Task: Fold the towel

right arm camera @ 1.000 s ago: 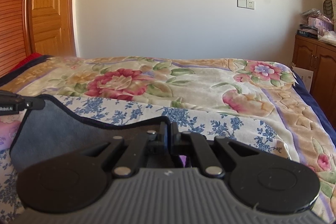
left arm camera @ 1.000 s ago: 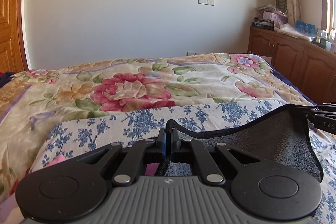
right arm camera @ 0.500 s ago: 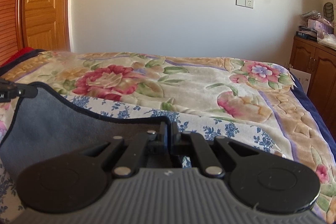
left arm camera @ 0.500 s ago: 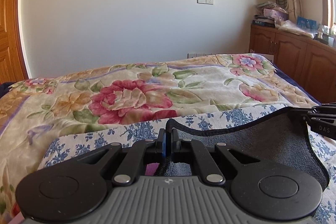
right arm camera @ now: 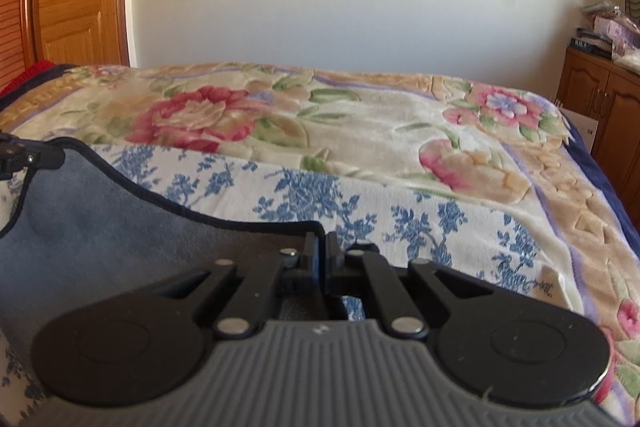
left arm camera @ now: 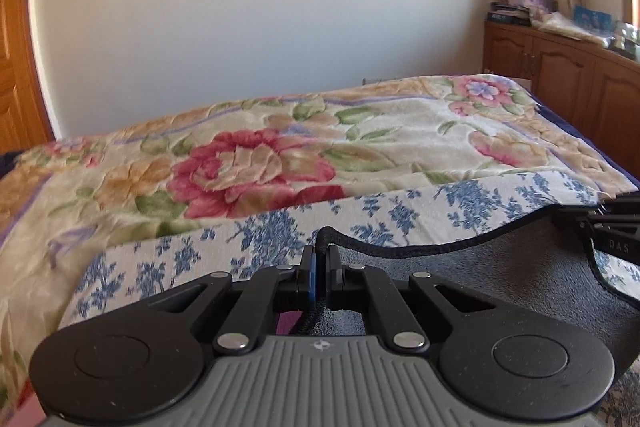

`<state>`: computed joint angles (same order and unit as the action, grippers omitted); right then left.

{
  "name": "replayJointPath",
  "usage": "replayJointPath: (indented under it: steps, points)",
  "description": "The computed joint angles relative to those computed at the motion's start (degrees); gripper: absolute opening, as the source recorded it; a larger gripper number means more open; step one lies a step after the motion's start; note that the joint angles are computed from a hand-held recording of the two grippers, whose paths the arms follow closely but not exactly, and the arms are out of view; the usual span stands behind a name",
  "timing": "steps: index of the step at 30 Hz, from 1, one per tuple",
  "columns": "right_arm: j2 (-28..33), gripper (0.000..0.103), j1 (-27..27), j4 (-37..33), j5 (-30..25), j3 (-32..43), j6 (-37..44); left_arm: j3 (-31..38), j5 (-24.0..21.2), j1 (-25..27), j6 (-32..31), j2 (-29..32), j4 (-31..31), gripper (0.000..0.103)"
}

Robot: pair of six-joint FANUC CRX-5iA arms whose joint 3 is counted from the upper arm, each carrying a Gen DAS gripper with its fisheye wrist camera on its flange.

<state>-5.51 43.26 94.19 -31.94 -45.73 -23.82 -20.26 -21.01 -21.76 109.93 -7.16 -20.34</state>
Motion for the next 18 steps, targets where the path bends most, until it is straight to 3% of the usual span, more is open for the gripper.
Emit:
replayJointPath:
  steps: [7, 18]
  points:
    - [0.77, 0.003, -0.86, -0.17, 1.29, 0.29, 0.2, 1.44, -2.05, -1.14, 4.79, 1.24, -5.27, 0.005]
    - [1.62, 0.004, -1.7, -1.06, 2.63, 0.67, 1.44, 2.02, -2.68, -0.63, 5.73, 2.49, -5.68, 0.009]
